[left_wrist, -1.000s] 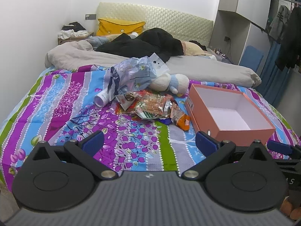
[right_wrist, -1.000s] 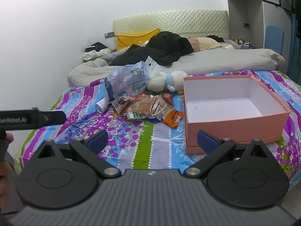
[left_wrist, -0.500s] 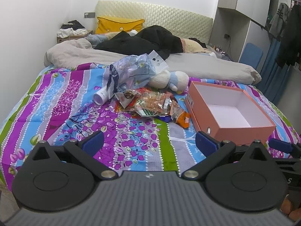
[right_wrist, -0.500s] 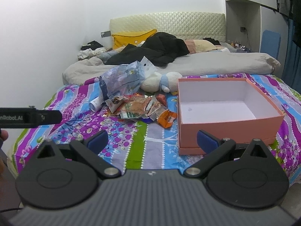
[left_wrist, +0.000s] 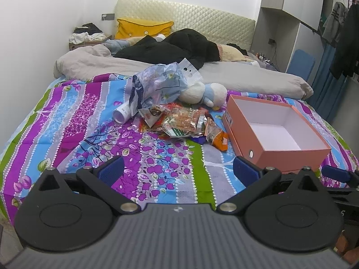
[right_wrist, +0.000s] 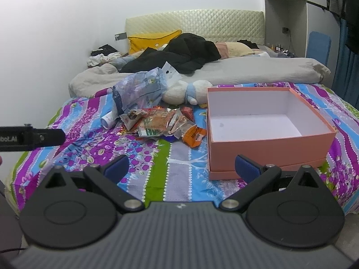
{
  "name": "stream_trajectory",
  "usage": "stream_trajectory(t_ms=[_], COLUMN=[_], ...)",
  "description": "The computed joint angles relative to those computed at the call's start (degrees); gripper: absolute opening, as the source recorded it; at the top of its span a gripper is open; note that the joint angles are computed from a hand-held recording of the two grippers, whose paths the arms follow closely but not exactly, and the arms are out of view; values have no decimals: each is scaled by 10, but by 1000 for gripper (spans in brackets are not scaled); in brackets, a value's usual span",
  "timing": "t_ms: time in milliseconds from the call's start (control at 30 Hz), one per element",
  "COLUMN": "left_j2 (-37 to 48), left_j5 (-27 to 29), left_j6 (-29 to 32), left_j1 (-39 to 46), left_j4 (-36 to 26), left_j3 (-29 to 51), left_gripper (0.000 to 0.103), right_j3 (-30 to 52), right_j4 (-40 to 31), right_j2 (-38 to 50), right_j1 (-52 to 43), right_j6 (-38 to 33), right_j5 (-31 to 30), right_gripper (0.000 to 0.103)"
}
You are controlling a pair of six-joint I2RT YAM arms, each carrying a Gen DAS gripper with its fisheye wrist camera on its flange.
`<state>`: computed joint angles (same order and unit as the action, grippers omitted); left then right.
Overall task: Organize snacks
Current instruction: 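Move both tools toward the snack pile beside the pink box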
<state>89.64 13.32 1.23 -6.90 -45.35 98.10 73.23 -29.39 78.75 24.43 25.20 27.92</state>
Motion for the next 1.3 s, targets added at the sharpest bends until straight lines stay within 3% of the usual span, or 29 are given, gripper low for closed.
stream_trajectory(t_ms=[700,1300], left_j2=[29,46], left_j5=[23,32], left_j6=[5,13], left_j1=[11,4], left_j4=[26,40], left_j3=[-7,-12], left_gripper=[103,103], right_j3=[-15,-10], right_j4=[35,25], right_j2=[12,24], right_j1=[3,-12], right_j6=[-12,18], right_j5=[26,1], right_gripper=[103,103])
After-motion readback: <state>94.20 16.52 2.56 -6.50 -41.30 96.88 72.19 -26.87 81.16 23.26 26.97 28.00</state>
